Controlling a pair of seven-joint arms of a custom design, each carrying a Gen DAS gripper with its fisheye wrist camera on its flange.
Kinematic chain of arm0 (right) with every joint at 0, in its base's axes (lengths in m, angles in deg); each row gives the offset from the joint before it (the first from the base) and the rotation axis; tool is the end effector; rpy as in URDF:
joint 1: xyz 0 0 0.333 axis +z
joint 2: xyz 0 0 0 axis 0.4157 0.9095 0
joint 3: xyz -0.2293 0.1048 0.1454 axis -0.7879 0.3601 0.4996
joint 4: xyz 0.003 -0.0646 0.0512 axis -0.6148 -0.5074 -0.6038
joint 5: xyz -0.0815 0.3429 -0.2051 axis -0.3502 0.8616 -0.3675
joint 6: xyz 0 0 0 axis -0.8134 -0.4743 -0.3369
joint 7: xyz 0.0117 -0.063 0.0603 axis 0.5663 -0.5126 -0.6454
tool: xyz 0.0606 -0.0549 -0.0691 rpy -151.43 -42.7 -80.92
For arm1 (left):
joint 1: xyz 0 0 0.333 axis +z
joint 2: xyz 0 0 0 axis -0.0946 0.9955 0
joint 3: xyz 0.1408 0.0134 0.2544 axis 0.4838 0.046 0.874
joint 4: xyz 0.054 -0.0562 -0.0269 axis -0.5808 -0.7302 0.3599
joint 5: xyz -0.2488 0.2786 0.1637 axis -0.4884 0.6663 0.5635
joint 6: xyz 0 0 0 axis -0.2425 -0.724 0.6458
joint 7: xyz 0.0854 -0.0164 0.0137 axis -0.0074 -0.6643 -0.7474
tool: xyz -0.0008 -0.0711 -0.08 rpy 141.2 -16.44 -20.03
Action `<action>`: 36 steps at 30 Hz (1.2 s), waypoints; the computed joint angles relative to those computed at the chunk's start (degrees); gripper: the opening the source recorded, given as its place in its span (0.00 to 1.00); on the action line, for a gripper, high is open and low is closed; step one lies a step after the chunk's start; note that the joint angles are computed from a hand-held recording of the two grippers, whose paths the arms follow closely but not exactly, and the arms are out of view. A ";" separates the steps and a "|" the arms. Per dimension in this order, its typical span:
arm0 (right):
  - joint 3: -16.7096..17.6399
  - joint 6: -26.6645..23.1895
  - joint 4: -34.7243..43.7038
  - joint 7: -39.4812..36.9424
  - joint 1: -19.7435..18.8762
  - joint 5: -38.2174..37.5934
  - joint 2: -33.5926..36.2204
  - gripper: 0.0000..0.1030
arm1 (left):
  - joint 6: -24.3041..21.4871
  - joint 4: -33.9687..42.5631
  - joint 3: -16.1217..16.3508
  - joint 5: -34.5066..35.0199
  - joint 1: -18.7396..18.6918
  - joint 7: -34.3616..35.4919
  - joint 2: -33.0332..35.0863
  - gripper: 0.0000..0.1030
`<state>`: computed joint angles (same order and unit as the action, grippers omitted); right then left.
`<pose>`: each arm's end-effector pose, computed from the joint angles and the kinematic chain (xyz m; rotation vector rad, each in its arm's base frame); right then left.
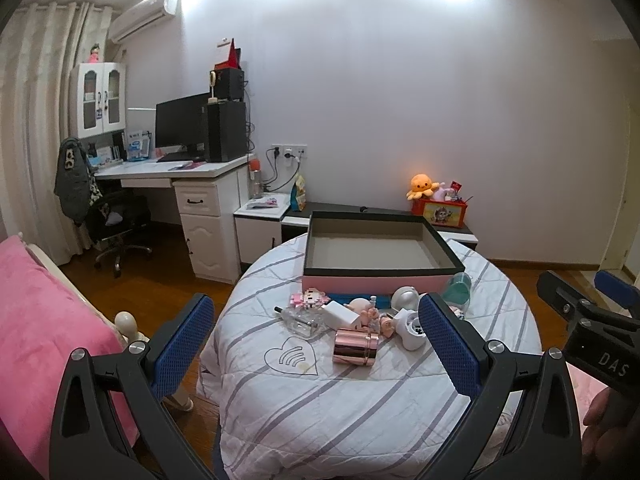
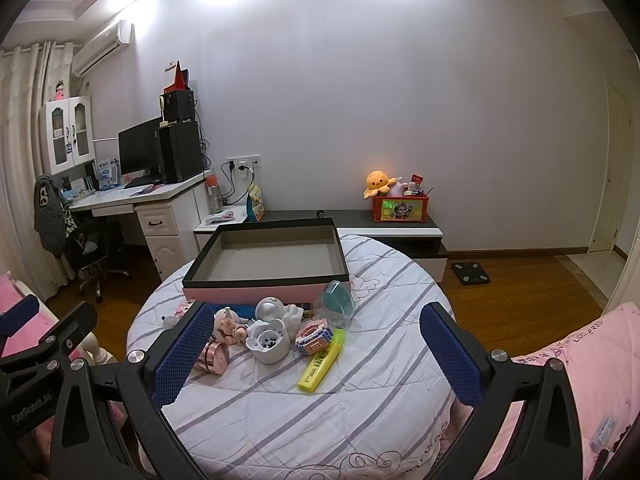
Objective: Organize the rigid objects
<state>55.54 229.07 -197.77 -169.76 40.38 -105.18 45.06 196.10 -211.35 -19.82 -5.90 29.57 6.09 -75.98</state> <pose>0.4336 0.2856 0.4715 -1.5417 1.4773 -0.8627 0.3969 -0.3359 0.4638 -1.6284 1.3557 -0.9067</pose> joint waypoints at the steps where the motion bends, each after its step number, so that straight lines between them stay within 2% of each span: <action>1: 0.04 -0.15 -0.04 -0.03 0.03 0.01 -0.04 1.00 | 0.15 -0.04 -0.01 0.00 0.04 -0.09 0.01 1.00; 12: -0.33 0.74 0.26 0.56 -0.28 -0.79 -0.03 1.00 | 1.95 -1.15 0.12 -0.36 -0.19 -0.07 -2.57 1.00; 36: -0.25 -0.16 -0.03 2.91 0.18 -2.77 -0.59 1.00 | 1.32 -1.52 0.27 -1.90 -0.40 0.46 -4.30 1.00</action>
<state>55.29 228.91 -197.80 -166.84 40.56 -107.96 44.47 197.42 -212.87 -19.54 -7.80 29.17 6.56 -80.28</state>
